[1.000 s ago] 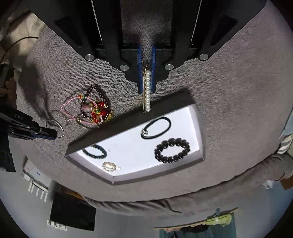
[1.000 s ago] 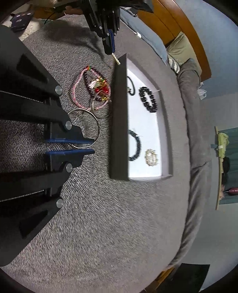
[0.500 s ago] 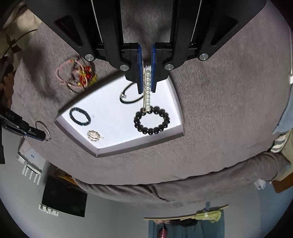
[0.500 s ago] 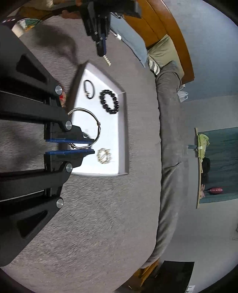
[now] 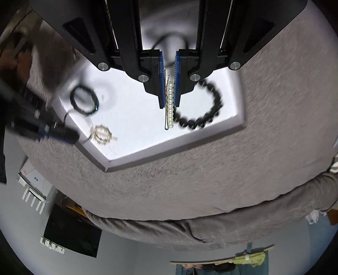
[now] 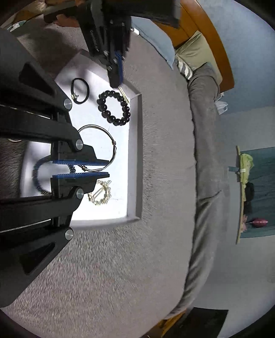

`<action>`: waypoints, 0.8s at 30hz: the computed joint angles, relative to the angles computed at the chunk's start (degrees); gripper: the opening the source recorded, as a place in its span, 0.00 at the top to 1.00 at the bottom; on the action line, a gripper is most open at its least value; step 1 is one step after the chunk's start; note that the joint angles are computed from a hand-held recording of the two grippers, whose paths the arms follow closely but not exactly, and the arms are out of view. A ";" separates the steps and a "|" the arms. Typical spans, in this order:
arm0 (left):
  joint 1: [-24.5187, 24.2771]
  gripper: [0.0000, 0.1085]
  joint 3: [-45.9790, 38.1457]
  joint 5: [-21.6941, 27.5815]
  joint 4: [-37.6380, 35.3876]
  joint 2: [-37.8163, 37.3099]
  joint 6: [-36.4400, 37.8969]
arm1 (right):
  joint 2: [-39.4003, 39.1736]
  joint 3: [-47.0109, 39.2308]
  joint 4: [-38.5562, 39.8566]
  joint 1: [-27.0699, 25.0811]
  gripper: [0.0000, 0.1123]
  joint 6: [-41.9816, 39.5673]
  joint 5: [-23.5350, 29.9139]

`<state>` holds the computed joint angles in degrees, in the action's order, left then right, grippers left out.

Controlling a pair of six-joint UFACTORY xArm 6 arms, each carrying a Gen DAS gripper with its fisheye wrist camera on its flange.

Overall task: Organize jewelry
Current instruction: 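Place the pearl pin and silver bangle in the tray, opening both tools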

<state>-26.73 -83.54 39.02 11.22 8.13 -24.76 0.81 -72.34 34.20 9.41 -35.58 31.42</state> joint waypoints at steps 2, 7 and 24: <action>0.33 0.92 -4.98 1.35 -2.52 4.31 1.49 | 2.10 -2.02 -1.50 0.08 0.95 2.83 1.25; 0.47 0.92 -14.41 5.69 -3.88 12.09 2.75 | 6.26 -5.68 -7.29 0.50 0.95 9.87 2.18; -0.48 0.92 -23.19 10.74 -2.33 19.47 3.25 | 8.86 -6.40 -12.71 1.66 0.95 15.19 1.53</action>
